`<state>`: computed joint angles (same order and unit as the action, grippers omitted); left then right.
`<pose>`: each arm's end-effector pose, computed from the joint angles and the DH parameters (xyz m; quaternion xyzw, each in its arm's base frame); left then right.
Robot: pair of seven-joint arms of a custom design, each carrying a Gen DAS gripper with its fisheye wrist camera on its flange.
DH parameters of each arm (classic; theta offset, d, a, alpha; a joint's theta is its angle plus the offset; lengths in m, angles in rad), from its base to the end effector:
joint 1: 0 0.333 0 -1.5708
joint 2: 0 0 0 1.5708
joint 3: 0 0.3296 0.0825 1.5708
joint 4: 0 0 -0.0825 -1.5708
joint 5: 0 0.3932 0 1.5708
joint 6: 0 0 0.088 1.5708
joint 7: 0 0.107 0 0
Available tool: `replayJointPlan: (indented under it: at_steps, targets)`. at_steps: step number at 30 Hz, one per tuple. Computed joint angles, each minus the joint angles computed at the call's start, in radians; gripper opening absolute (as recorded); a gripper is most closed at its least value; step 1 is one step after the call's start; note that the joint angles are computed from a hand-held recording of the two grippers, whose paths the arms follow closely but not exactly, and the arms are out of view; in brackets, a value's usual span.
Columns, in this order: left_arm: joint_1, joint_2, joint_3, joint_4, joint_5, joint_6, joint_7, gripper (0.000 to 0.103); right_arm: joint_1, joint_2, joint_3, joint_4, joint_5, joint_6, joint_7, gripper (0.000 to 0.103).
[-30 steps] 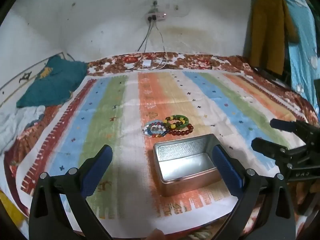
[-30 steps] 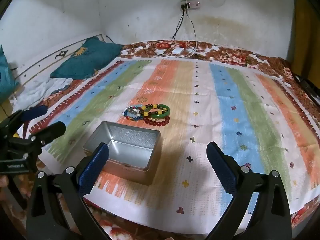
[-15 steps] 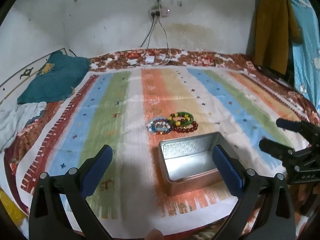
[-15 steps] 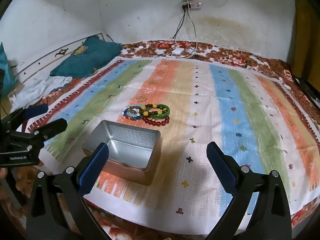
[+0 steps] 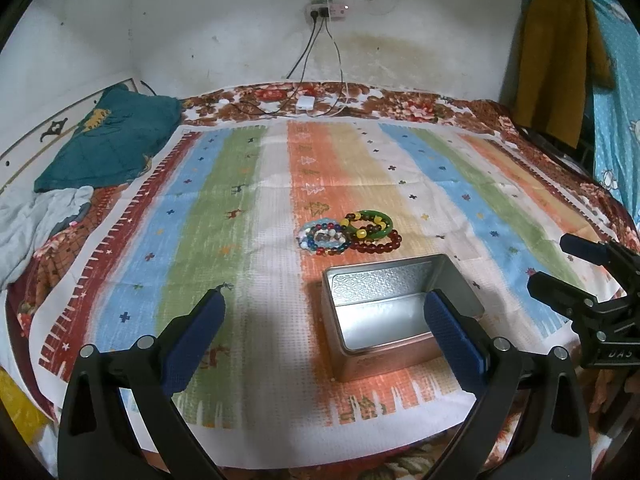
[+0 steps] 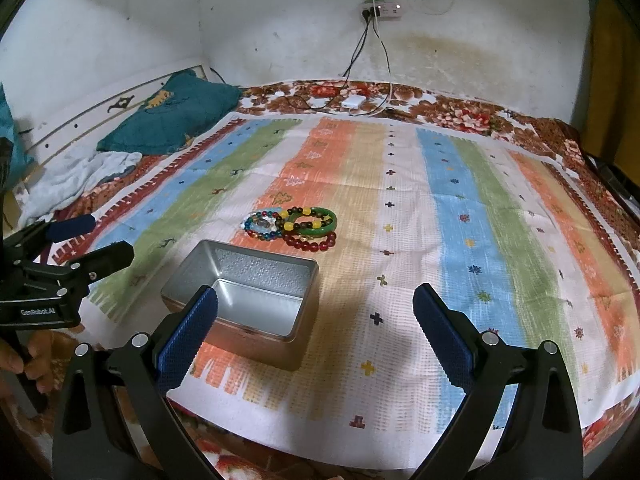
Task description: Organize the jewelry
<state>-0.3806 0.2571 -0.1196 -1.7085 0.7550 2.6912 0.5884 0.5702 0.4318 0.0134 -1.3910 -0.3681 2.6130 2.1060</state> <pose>0.6001 -0.3437 0.5277 -0.6195 0.6629 -0.3224 0.2699 0.6242 0.4190 0.5655 -0.7323 0.5475 -0.2249 0.3368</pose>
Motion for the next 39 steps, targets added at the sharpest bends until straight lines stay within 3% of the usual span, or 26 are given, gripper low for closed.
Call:
replayJointPlan:
  at_steps: [39]
  targets:
    - [-0.009,0.016,0.000,0.014,-0.030,-0.009,0.055,0.097,-0.004,-0.005,0.006,-0.017,0.018,0.006,0.004,0.099]
